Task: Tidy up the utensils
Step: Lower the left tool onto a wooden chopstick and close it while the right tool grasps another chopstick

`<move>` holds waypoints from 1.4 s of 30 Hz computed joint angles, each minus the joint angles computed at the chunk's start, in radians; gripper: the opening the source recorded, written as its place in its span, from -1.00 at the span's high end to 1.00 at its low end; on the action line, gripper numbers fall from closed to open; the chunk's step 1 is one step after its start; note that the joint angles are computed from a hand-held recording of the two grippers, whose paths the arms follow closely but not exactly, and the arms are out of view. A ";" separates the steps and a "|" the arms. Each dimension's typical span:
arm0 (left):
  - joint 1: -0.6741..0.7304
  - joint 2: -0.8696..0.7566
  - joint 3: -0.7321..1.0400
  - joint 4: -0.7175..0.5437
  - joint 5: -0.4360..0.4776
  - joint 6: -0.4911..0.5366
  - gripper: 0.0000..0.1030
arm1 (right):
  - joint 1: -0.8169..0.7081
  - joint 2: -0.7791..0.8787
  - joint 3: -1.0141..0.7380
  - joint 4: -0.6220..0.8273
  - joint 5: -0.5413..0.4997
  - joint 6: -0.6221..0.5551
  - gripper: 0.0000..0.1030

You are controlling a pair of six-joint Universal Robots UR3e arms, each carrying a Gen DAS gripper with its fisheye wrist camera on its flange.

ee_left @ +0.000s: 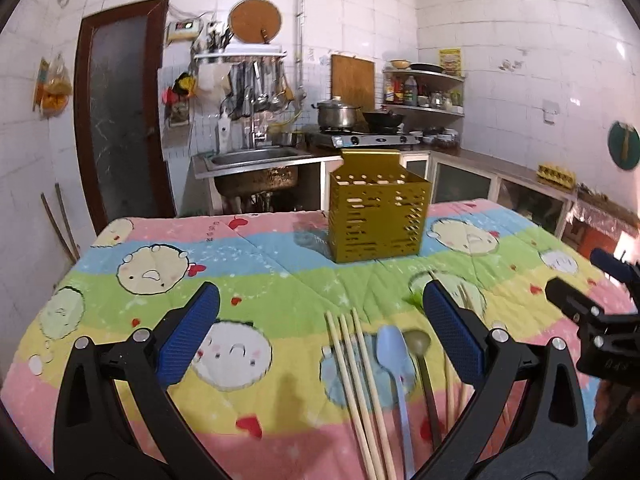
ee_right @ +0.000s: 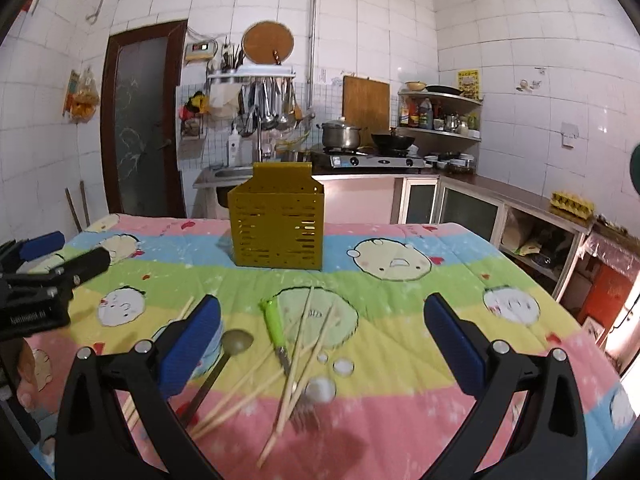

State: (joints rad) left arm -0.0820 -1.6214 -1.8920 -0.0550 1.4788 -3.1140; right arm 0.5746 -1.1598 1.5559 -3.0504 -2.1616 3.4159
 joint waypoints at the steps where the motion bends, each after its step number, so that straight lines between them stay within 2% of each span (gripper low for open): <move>1: 0.002 -0.029 0.036 -0.017 -0.002 -0.002 -0.90 | -0.025 0.008 -0.034 0.053 0.035 0.010 -0.93; 4: 0.001 -0.131 0.168 -0.096 0.002 -0.001 -0.90 | -0.081 0.055 -0.140 0.173 0.098 0.028 -0.93; 7: -0.001 -0.216 0.271 -0.156 0.011 -0.005 -0.90 | -0.110 0.119 -0.246 0.257 0.080 0.029 -0.93; 10: 0.021 -0.256 0.323 -0.217 -0.028 -0.020 -0.90 | -0.136 0.166 -0.307 0.305 0.073 0.038 -0.93; 14: -0.006 -0.341 0.392 -0.224 0.061 -0.004 -0.90 | -0.172 0.220 -0.377 0.384 0.102 0.059 -0.93; 16: -0.010 -0.371 0.409 -0.227 0.079 0.009 -0.90 | -0.171 0.258 -0.410 0.411 0.082 0.056 -0.93; 20: -0.009 -0.426 0.431 -0.243 0.095 0.022 -0.90 | -0.173 0.284 -0.402 0.405 0.059 0.061 -0.92; 23: 0.008 -0.450 0.449 -0.291 0.066 0.021 -0.90 | -0.180 0.290 -0.390 0.401 0.047 0.076 -0.92; 27: 0.001 -0.487 0.490 -0.352 0.085 0.026 -0.90 | -0.184 0.295 -0.396 0.436 0.038 0.096 -0.91; 33: 0.007 -0.519 0.536 -0.436 0.086 0.022 -0.90 | -0.203 0.292 -0.393 0.485 0.062 0.134 -0.91; 42: 0.010 -0.534 0.558 -0.486 0.079 0.025 -0.81 | -0.205 0.293 -0.392 0.513 0.058 0.146 -0.91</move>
